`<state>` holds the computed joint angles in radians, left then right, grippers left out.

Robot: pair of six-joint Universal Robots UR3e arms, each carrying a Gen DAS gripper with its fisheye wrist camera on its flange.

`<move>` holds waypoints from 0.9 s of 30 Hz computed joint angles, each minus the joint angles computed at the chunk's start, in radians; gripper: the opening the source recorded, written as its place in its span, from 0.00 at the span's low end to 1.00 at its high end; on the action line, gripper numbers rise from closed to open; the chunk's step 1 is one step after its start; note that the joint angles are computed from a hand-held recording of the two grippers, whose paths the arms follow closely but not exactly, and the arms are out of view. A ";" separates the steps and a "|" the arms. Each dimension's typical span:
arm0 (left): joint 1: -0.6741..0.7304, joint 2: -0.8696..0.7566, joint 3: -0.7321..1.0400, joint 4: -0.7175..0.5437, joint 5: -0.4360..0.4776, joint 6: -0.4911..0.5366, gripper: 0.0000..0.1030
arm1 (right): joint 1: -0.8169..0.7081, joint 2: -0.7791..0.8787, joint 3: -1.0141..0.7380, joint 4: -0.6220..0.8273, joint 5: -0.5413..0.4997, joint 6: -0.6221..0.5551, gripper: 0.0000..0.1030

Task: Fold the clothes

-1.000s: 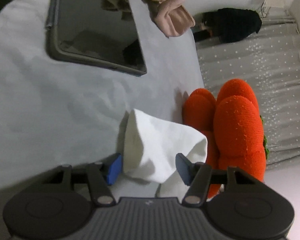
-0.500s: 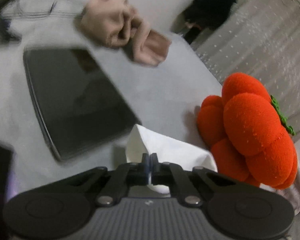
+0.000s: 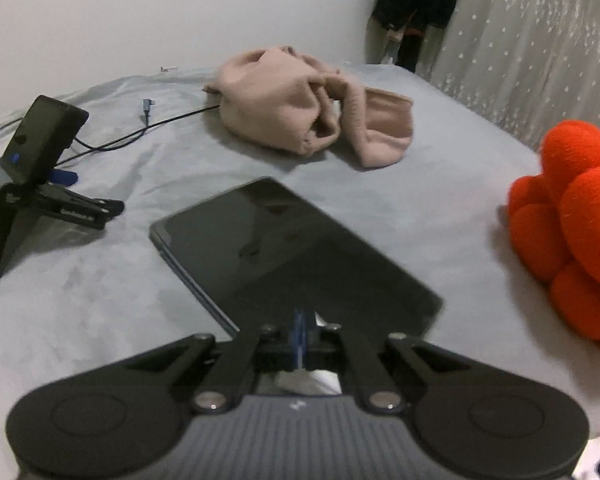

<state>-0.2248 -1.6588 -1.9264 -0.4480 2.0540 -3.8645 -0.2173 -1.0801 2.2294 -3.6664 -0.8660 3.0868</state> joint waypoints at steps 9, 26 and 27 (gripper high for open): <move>0.042 0.070 -0.058 -0.049 -0.051 -0.020 0.10 | 0.033 -0.006 -0.010 0.041 -0.031 -0.059 0.50; -0.238 -0.279 0.069 0.276 -0.104 -0.017 0.22 | 0.053 -0.015 0.002 0.021 -0.018 -0.117 0.50; -0.249 -0.301 0.060 0.299 -0.076 -0.015 0.21 | 0.058 -0.017 0.002 0.027 -0.020 -0.132 0.50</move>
<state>-0.4741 -1.9598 -1.8659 -0.1488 1.9776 -3.8795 -0.1590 -1.0972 2.2311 -3.6396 -0.8859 2.9549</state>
